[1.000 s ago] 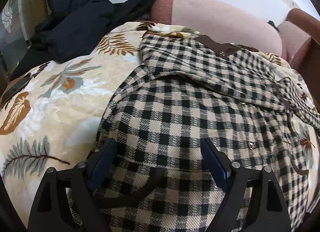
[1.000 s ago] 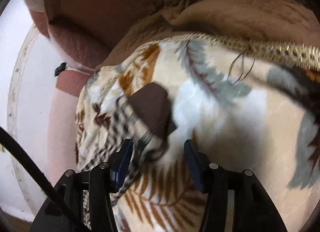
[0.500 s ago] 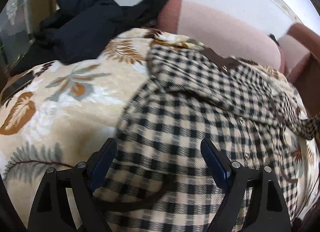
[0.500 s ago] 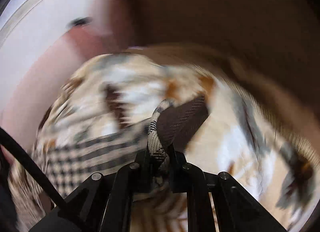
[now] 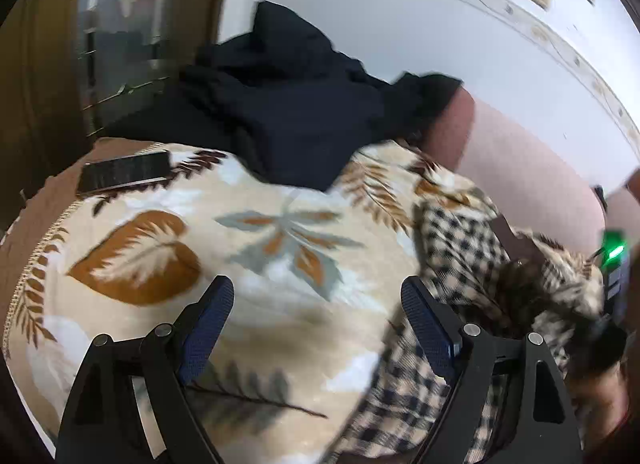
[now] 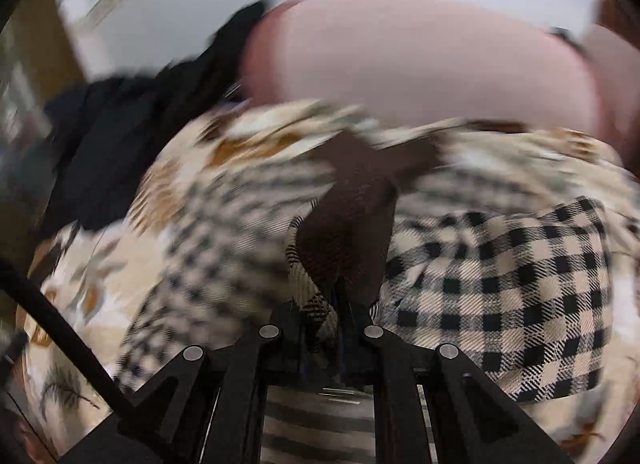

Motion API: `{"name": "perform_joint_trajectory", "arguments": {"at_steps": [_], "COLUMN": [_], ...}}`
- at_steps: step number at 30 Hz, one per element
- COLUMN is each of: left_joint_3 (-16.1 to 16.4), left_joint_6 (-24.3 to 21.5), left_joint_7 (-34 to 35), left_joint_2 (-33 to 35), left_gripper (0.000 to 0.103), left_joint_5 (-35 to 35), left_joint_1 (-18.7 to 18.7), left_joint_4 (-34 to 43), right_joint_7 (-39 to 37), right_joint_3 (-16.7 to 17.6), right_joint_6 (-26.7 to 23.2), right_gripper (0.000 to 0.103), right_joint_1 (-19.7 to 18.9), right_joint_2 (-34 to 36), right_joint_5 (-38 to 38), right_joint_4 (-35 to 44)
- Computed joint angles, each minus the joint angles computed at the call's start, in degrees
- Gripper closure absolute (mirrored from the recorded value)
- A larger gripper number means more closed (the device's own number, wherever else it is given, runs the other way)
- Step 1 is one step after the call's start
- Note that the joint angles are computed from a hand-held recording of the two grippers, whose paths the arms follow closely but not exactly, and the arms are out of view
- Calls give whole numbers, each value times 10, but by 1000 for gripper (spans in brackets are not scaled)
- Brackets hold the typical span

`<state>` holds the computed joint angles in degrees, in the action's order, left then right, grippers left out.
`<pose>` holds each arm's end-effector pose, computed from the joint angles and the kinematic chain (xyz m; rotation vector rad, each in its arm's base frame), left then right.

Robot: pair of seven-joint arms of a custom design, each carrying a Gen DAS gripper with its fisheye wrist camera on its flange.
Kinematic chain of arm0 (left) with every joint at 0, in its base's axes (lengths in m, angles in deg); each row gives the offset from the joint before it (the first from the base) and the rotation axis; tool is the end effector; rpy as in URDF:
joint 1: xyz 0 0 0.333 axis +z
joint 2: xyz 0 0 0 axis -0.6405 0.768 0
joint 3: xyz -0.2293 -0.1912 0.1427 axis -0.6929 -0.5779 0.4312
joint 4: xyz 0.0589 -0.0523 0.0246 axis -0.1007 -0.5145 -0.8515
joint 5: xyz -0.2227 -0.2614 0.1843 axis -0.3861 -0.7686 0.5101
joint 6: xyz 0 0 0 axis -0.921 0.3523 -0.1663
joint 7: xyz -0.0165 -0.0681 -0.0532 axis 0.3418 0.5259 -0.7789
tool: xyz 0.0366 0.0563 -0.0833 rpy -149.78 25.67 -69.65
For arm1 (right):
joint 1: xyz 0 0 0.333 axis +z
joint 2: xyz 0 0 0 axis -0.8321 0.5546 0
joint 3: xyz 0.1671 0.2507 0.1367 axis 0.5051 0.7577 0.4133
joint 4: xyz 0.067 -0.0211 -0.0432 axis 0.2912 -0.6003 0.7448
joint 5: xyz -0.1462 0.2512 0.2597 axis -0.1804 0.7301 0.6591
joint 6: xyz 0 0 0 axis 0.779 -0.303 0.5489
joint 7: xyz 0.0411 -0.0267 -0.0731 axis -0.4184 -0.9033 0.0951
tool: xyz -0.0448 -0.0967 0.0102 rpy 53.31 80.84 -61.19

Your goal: Fold large clothes

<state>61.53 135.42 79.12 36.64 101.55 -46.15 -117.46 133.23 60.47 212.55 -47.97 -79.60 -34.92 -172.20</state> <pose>0.4216 -0.1380 0.5879 -1.9976 1.5434 -0.8937 0.4991 0.1275 0.5552 -1.7400 1.8357 -0.4577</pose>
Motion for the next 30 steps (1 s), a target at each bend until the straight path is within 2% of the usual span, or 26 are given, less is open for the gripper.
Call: {"name": "perform_joint_trajectory", "arguments": {"at_steps": [3, 6, 7, 9, 11, 13, 19, 21, 26, 29, 30], "left_joint_3": [8, 22, 26, 31, 35, 35, 24, 35, 31, -4, -11], "left_joint_6": [4, 7, 6, 8, 8, 12, 33, 41, 43, 55, 55], "left_joint_7": [-9, -5, -1, 3, 10, 16, 50, 89, 196, 190, 185], "left_joint_2": [-7, -8, -9, -7, -5, -3, 40, 75, 162, 207, 227], "left_gripper": [18, 18, 18, 18, 18, 18, 18, 18, 19, 24, 29], "left_joint_5": [0, -13, -18, -28, -40, -48, -75, -107, -178, -139, -129], "left_joint_1": [13, 11, 9, 7, 1, -5, -46, -84, -132, -107, -101], "left_joint_4": [-3, -4, -5, -6, -6, -7, 16, 37, 101, 134, 147], "right_joint_7": [28, 31, 16, -48, -128, -165, -101, -81, -85, -108, -113], "right_joint_3": [38, 39, 33, 18, 0, -11, 2, 7, -24, -30, -32], "right_joint_6": [-25, -55, -48, -31, -21, -22, -48, -65, -106, -113, -114], "right_gripper": [88, 75, 69, 53, 53, 53, 53, 53, 53, 53, 53], "right_joint_1": [18, 50, 61, 83, 103, 108, 34, 0, -38, -48, -47], "right_joint_2": [72, 107, 104, 84, 53, 16, -106, -144, -235, -250, -248], "right_joint_5": [-69, -114, -100, -16, 86, 141, 93, 61, 60, 63, 69], "right_joint_4": [55, 87, 83, 65, 41, 16, -84, -115, -186, -196, -193]}}
